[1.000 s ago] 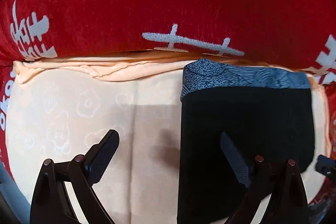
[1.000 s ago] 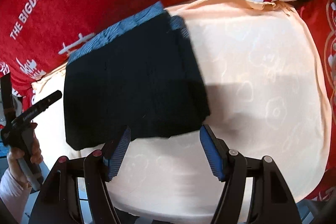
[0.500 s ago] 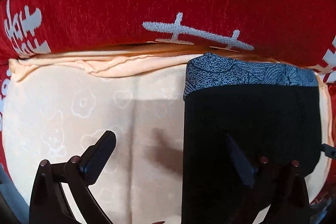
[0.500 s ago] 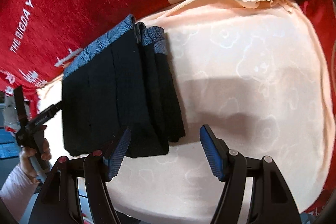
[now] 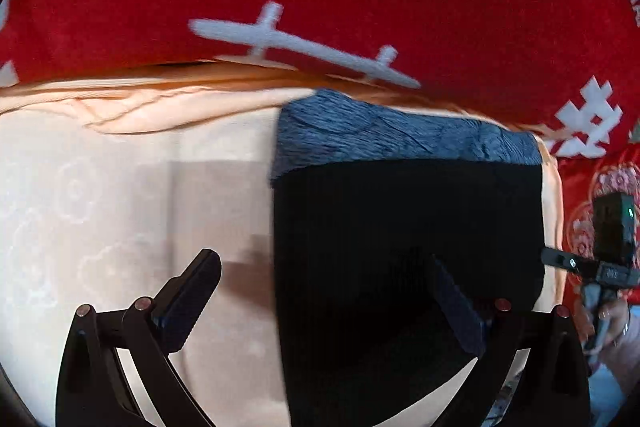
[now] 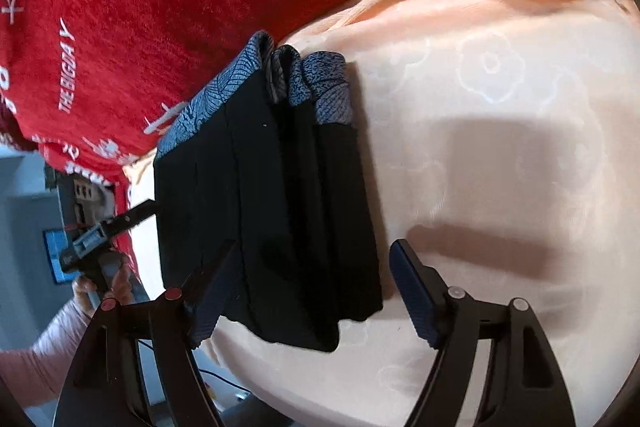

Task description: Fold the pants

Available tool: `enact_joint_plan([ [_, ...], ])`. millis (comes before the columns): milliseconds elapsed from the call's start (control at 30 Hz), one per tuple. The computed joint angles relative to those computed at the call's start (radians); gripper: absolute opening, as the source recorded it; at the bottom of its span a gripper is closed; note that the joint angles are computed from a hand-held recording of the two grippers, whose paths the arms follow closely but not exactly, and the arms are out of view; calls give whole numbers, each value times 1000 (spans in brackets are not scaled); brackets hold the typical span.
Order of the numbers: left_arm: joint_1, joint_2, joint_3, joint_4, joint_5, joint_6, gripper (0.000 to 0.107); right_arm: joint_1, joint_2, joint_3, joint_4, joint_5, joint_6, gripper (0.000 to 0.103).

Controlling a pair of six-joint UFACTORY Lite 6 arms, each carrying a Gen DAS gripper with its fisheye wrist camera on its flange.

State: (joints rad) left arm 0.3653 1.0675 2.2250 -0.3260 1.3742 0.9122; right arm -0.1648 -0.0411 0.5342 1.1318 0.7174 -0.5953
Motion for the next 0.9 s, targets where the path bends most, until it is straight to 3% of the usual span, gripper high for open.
enact_joint_plan([
  [133, -31, -38, -111, 4, -65, 49, 103, -16, 117, 48, 73, 16, -136, 80],
  [333, -50, -8, -121, -39, -62, 69, 103, -38, 288, 108, 262, 101, -404, 81],
  [533, -48, 18, -123, -52, -40, -14, 102, -34, 364, 118, 356, 128, -473, 79],
  [667, -35, -131, -319, -78, -118, 31, 78, -13, 350, 141, 300, 103, -375, 69],
  [733, -37, -211, -406, -81, -155, 47, 73, -14, 329, 150, 263, 104, -329, 58],
  [833, -35, -274, -472, -89, -176, 45, 67, 8, 260, 138, 237, 78, -277, 50],
  [900, -8, -292, -452, -82, -140, 55, 64, 26, 208, 116, 251, 77, -249, 46],
])
